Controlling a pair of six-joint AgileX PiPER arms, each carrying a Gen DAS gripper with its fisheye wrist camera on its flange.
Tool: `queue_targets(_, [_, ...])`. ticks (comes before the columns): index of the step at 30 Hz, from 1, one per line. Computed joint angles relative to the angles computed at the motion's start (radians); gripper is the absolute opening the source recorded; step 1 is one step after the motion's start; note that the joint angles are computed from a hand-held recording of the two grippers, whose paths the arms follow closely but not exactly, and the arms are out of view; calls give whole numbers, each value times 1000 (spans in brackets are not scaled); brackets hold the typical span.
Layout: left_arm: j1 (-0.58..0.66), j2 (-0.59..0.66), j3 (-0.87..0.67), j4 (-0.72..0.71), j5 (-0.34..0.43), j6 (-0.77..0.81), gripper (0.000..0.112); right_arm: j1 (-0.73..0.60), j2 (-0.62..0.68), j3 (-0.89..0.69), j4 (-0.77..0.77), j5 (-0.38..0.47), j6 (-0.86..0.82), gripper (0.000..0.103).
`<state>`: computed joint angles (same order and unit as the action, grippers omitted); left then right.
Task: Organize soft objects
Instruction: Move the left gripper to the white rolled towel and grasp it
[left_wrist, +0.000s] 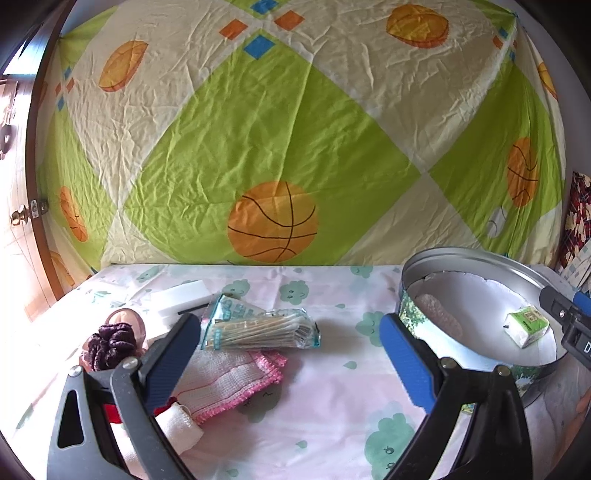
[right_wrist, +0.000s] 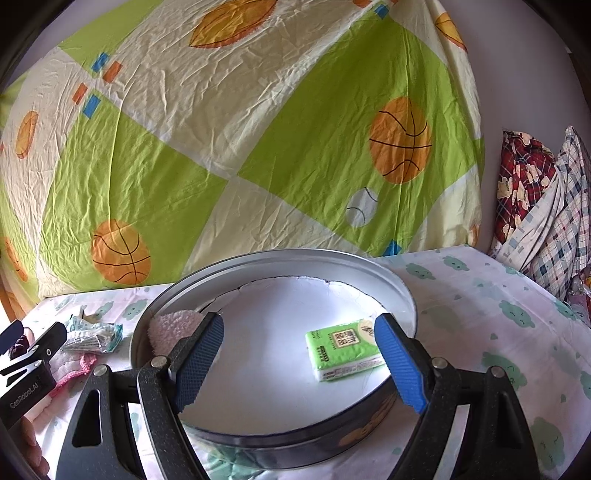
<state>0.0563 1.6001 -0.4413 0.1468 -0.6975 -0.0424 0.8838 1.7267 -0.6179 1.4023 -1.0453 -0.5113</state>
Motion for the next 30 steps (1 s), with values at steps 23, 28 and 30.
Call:
queue_targets(23, [373, 8, -50, 596, 40, -366, 99, 135, 170, -275, 105, 35, -180, 85])
queue_targets(28, [545, 27, -97, 908, 40, -534, 99, 155, 207, -342, 100, 75, -230, 85])
queue_targets(30, [624, 47, -136, 1095, 29, -646, 99, 165, 224, -370, 92, 93, -252, 85])
